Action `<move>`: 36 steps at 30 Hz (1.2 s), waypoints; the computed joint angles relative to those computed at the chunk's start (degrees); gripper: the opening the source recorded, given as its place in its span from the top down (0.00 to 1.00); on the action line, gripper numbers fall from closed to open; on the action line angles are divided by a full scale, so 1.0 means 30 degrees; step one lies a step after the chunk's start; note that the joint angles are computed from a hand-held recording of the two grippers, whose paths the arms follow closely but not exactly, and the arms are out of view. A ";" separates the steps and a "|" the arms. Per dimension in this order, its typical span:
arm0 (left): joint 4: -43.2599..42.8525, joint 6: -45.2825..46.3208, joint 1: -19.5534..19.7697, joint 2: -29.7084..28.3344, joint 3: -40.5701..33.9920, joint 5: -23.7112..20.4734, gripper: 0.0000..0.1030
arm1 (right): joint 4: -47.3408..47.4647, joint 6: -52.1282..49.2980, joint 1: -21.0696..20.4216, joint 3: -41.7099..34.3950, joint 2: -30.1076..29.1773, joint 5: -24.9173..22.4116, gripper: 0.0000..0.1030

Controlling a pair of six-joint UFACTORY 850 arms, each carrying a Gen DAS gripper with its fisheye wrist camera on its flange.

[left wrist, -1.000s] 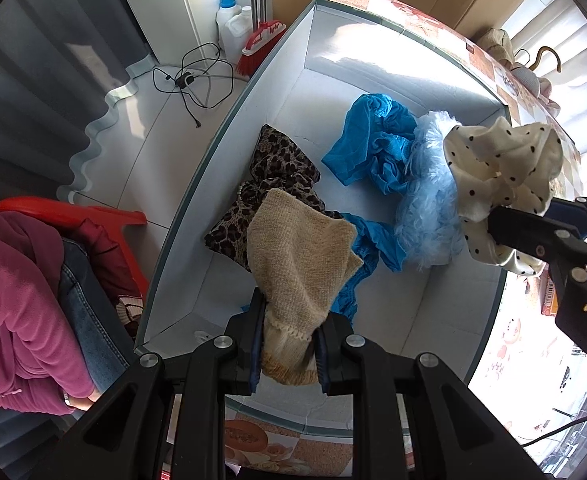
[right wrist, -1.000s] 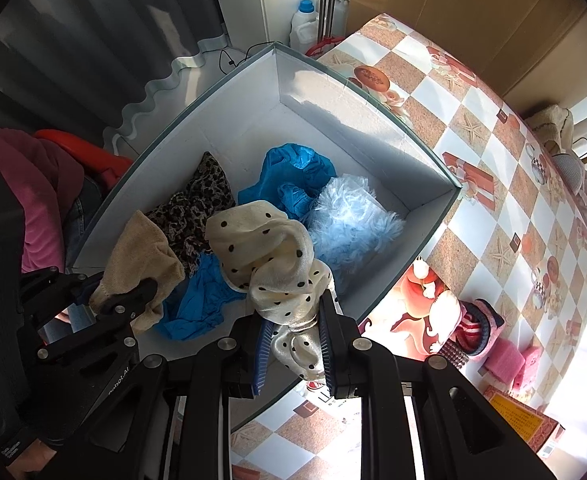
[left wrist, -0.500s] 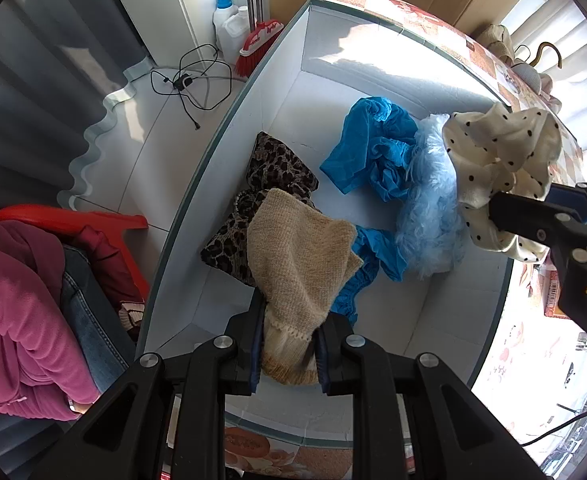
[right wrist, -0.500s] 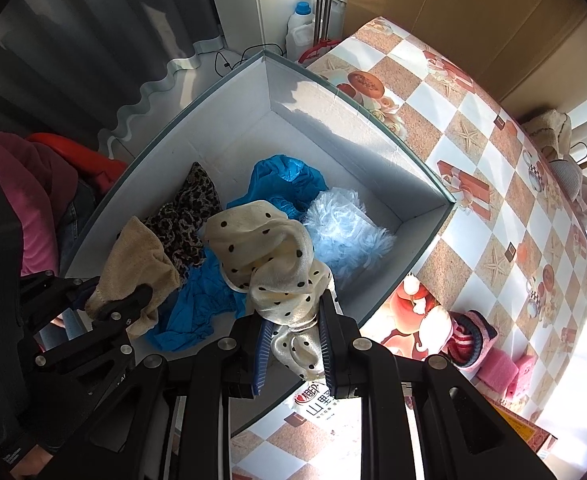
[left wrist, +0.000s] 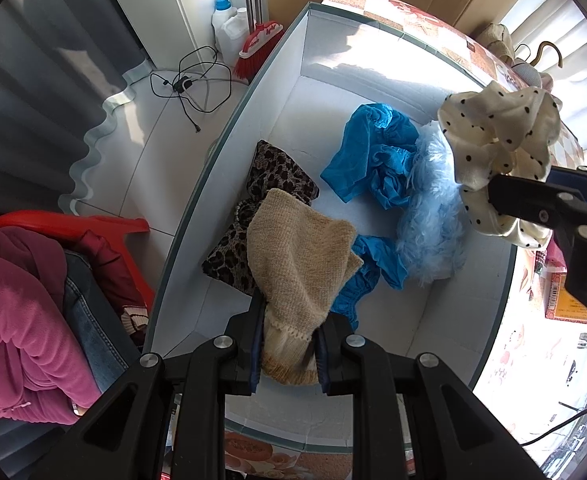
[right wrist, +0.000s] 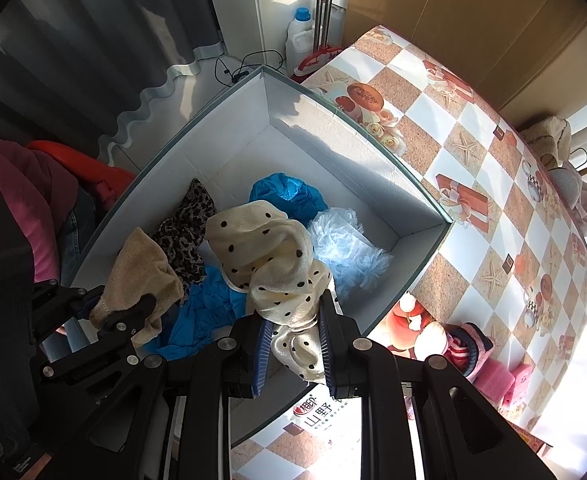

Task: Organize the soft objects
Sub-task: 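Lower the beige sock with the left tool while the right lowers the polka-dot scrunchie into the box, then open the left tool while the right tool releases the polka-dot scrunchie into the box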

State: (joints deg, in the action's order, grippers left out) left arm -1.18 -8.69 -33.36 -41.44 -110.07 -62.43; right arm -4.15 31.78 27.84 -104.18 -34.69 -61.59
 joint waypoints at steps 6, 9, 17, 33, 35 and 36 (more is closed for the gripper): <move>-0.0068 0.0014 0.0052 0.0001 0.0007 -0.0028 0.77 | 0.0011 -0.0036 -0.0046 -0.0176 -0.0072 0.0042 0.78; -0.0176 0.0057 0.0059 0.0018 0.0005 -0.0057 0.76 | 0.0029 -0.0036 -0.0057 -0.0183 -0.0058 0.0107 0.78; -0.0041 -0.0475 0.0084 0.0298 0.0342 0.0133 0.36 | 0.0358 0.0340 -0.0233 -0.0140 0.0211 0.0620 0.40; -0.1246 -0.0236 0.0307 0.2510 0.3238 0.1704 0.31 | -0.1999 0.3421 0.0504 0.5752 0.4659 0.2684 0.40; -0.1648 0.0377 0.0131 0.2718 0.3400 0.1932 0.31 | -0.2300 0.4234 0.0704 0.7572 0.5923 0.3056 0.40; -0.1842 0.0737 0.0015 0.2793 0.3440 0.2011 0.31 | -0.2558 0.4657 0.0878 0.8474 0.6536 0.3116 0.40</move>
